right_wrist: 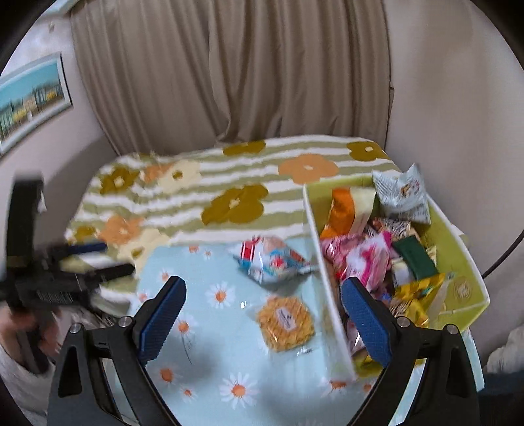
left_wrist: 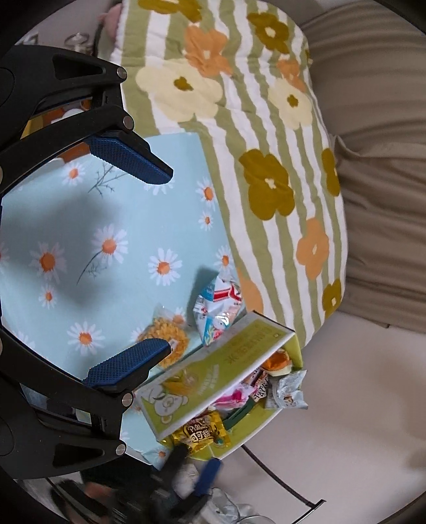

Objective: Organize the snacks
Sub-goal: 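Move both tools back over the remaining packets on the table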

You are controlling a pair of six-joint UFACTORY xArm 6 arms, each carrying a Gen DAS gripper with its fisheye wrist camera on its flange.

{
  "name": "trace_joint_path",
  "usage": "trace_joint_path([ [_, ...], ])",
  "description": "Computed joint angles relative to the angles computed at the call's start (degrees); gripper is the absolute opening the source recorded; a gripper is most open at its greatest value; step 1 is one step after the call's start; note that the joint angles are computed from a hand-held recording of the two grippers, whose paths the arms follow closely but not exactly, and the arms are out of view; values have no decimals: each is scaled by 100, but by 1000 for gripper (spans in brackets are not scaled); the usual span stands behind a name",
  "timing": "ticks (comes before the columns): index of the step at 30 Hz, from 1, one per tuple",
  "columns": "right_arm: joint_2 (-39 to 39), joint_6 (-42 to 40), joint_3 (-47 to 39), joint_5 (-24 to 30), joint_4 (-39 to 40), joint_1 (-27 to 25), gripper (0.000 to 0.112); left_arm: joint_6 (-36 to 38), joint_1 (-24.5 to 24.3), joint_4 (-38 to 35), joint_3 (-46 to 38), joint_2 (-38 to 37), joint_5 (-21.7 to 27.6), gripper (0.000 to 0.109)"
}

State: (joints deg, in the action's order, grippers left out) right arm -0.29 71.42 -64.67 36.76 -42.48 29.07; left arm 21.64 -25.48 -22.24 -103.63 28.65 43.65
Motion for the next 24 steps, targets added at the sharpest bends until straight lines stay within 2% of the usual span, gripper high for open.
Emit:
trace_joint_path([
  [5,712,-755,-455,347,272,198,95,28,160,-227,-367,339,195,95],
  [8,1101,-1007,-564,204,380,198,95,-152,207,-118,-707,656,364,95],
  [12,1671,-708,-691,98,338,81,95,-309,235,-58,-935,931,473,95],
  [17,2320,-208,-1107,486,175,19,95,-479,203,106,-1157,1248,497,95],
  [24,2686,-167,-1362,449,544,-110,96,-730,163,301,-1857,1803,854,95],
])
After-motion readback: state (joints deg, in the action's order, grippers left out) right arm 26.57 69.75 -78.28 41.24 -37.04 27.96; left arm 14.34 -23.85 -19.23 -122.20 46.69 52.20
